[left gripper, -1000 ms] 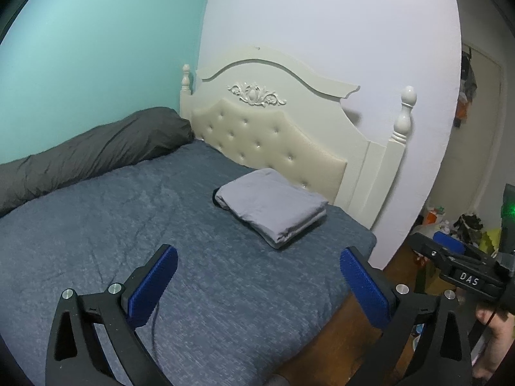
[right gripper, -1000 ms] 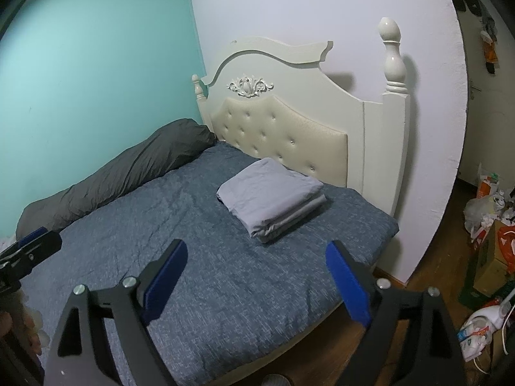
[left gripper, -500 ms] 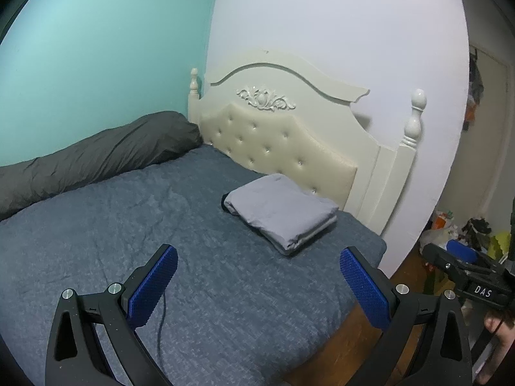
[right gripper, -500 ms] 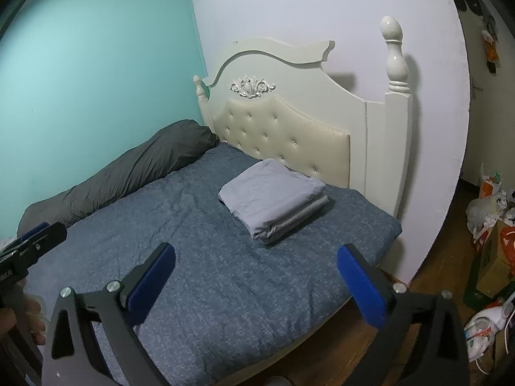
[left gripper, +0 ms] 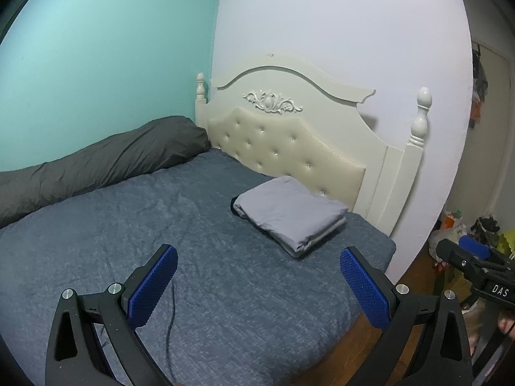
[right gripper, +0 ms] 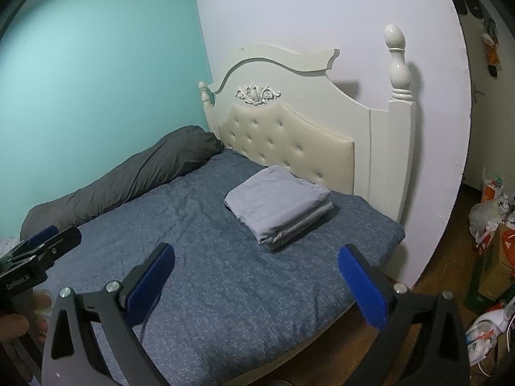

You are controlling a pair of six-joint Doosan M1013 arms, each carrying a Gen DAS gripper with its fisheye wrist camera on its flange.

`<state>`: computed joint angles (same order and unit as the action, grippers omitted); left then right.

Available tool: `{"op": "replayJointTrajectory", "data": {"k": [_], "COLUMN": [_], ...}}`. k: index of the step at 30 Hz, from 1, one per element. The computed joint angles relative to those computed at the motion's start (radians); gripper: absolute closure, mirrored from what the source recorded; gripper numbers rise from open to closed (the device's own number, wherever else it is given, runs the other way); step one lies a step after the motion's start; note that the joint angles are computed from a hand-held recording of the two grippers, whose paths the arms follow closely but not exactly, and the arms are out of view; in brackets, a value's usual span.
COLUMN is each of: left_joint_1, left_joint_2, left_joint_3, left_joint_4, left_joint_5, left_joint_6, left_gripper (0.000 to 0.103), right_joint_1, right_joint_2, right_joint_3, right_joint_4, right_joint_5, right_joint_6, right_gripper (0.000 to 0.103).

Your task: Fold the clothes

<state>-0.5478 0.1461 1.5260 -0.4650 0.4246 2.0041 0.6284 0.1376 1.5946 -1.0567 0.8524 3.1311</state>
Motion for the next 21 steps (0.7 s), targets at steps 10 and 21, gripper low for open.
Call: {"op": "replayJointTrajectory", "data": {"k": [10, 21], "left_joint_1": [-0.002, -0.002], "left_joint_2": [-0.004, -0.009], "left_joint_3": [0.006, 0.014], "left_joint_4": [0.018, -0.019], "left_joint_5": [-0.011, -0.015], "left_joint_6": [-0.012, 0.038], "left_gripper": [0.000, 0.000], "right_joint_1": [0.000, 0.004], "right_joint_2": [-0.002, 0.000], "right_joint_3": [0.000, 0.000], "right_joint_4": [0.005, 0.008], "right_joint_5": [0.003, 0.009], "right_joint_6": [-0.006, -0.004], "right_gripper": [0.001, 0.001]}}
